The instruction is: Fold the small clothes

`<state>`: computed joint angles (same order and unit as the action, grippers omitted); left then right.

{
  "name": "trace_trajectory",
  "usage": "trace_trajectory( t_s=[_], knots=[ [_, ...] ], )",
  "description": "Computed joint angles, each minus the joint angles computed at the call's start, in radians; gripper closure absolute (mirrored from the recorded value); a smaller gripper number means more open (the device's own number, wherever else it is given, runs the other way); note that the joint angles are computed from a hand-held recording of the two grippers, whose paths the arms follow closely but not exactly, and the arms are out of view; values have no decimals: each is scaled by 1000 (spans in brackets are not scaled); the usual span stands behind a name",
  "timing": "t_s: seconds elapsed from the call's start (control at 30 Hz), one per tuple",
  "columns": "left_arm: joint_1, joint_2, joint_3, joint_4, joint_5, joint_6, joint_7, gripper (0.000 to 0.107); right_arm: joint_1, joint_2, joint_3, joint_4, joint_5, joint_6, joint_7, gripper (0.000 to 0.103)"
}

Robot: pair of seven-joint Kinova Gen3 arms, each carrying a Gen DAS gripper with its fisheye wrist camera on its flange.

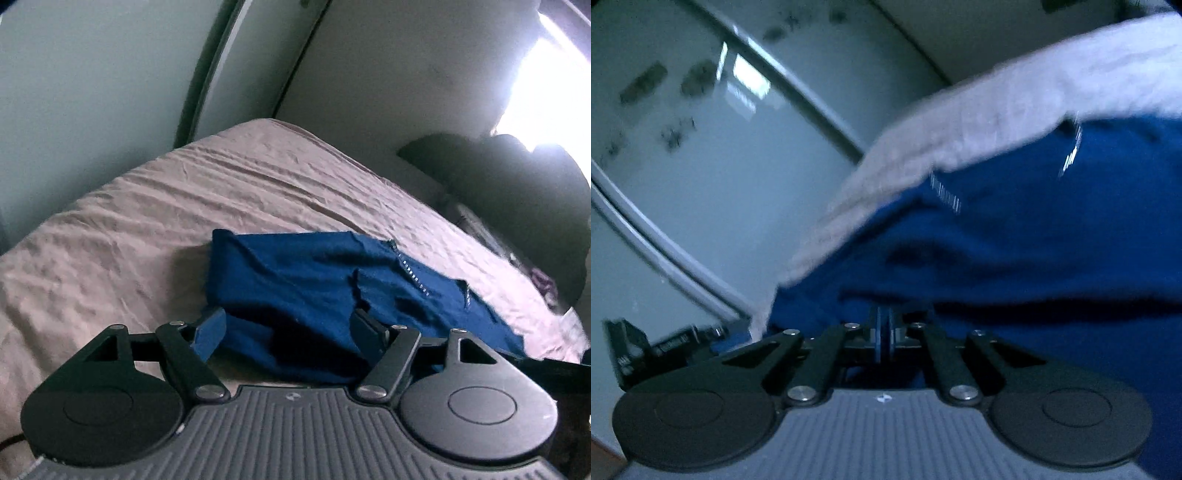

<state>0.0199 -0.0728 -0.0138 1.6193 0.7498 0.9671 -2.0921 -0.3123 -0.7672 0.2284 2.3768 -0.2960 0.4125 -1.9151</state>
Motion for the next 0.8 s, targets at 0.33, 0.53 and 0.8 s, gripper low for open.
trace_trajectory(
  t_s=[0.33, 0.53, 0.8],
  knots=[
    [49, 35, 54, -42, -80, -20, 6, 28, 13, -61, 89, -95, 31, 218, 116, 86],
    [102, 65, 106, -80, -194, -127, -114, 27, -181, 78, 221, -78, -37, 177, 182, 80],
    [107, 48, 91, -49, -214, -114, -139, 23, -42, 29, 68, -30, -60, 140, 212, 9]
  ],
)
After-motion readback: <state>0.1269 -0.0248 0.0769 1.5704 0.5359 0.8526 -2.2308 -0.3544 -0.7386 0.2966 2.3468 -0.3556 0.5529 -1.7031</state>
